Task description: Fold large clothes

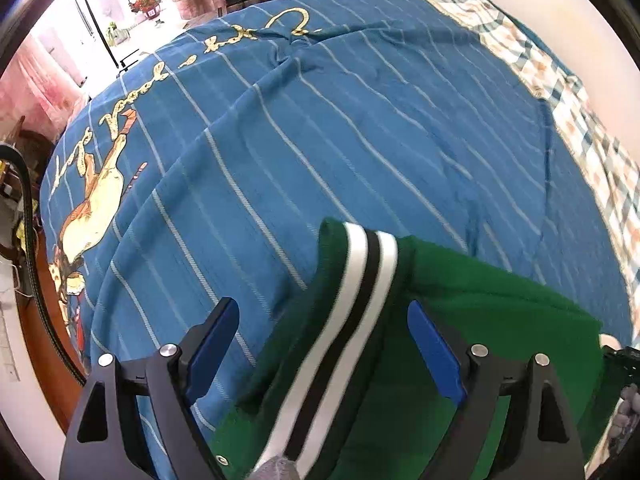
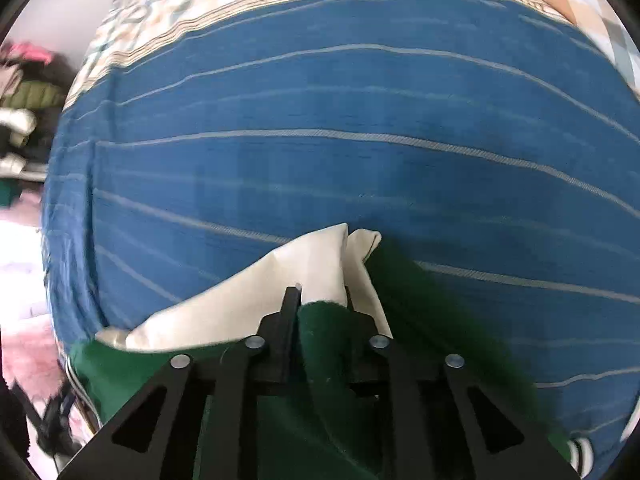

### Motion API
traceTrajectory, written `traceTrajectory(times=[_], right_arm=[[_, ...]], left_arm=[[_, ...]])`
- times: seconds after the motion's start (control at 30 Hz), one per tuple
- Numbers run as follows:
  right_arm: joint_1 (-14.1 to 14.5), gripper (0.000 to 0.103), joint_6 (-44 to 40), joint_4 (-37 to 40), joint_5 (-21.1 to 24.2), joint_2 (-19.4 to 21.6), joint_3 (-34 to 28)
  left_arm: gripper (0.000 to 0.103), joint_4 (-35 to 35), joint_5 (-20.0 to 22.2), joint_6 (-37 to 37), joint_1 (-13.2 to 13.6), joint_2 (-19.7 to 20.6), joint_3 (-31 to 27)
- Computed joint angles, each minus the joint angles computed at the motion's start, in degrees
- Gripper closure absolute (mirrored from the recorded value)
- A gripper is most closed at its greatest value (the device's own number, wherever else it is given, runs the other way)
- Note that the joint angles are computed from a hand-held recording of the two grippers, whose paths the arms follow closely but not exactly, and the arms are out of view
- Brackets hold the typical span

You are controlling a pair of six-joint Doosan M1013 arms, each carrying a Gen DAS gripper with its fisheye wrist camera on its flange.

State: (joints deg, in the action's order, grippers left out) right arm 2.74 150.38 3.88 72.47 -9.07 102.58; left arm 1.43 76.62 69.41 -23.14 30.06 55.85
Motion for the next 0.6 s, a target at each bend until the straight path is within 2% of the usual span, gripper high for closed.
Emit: traceTrajectory(times=[0.07, 0.1, 0.2, 0.27, 0.3, 0.37, 0.43, 0.5, 0.53, 0.57, 0.6], right_arm=[[0.19, 0.07, 2.28, -1.56, 2.15, 0.06, -1.7], [0.99, 0.07, 3.77, -3.51, 2.8, -0.18, -2.52], [6.07, 0.07, 9.38, -13.85, 8.0, -0.07, -6.11], [9.37, 0.069, 11.06, -19.39, 10.97, -0.2, -7.73], [10.89, 0.069, 11.55, -21.04, 10.87, -0.37, -8.32], [12.68, 0.069, 11.4, -20.69, 6.44, -1.0, -8.38], [12.64, 0.069, 7.78, -17.13, 1.32, -1.02, -7.29], [11.08, 0.07, 4.45, -12.32, 0.58, 0.13, -6.18], [9.34, 0.075, 3.1, -8.57, -0.49, 0.41, -4.54], [7.33, 0.094, 3.06, -5.53, 0.95, 1.48, -2.96], [6.04, 0.096, 3.41, -3.93, 0.78, 1.85, -1.7]], left_arm=[[0.017, 0.21, -0.68, 0.51, -0.33, -0.09, -0.03], [0.017, 1.75, -0.18, 1.12, -0.86, 0.42, -0.56], [0.017, 6.42, 2.67, 0.4, -1.71, 3.02, -2.34], [0.014, 6.43, 4.47, -0.84, -1.32, 4.9, -3.21], [0.014, 5.23, 5.09, -0.96, -0.94, 5.7, -3.58], [0.01, 2.82, 5.76, -1.97, -0.12, 6.63, -4.18], [0.009, 1.74, 5.63, -1.7, 0.3, 6.76, -4.33], [0.008, 1.79, 4.98, -0.87, 0.38, 6.43, -3.85], [0.008, 2.06, 4.49, -0.4, 0.32, 6.1, -3.37], [0.008, 2.12, 4.23, -0.24, 0.31, 5.92, -3.15], [0.008, 2.13, 3.79, -0.46, 0.33, 5.54, -2.79]])
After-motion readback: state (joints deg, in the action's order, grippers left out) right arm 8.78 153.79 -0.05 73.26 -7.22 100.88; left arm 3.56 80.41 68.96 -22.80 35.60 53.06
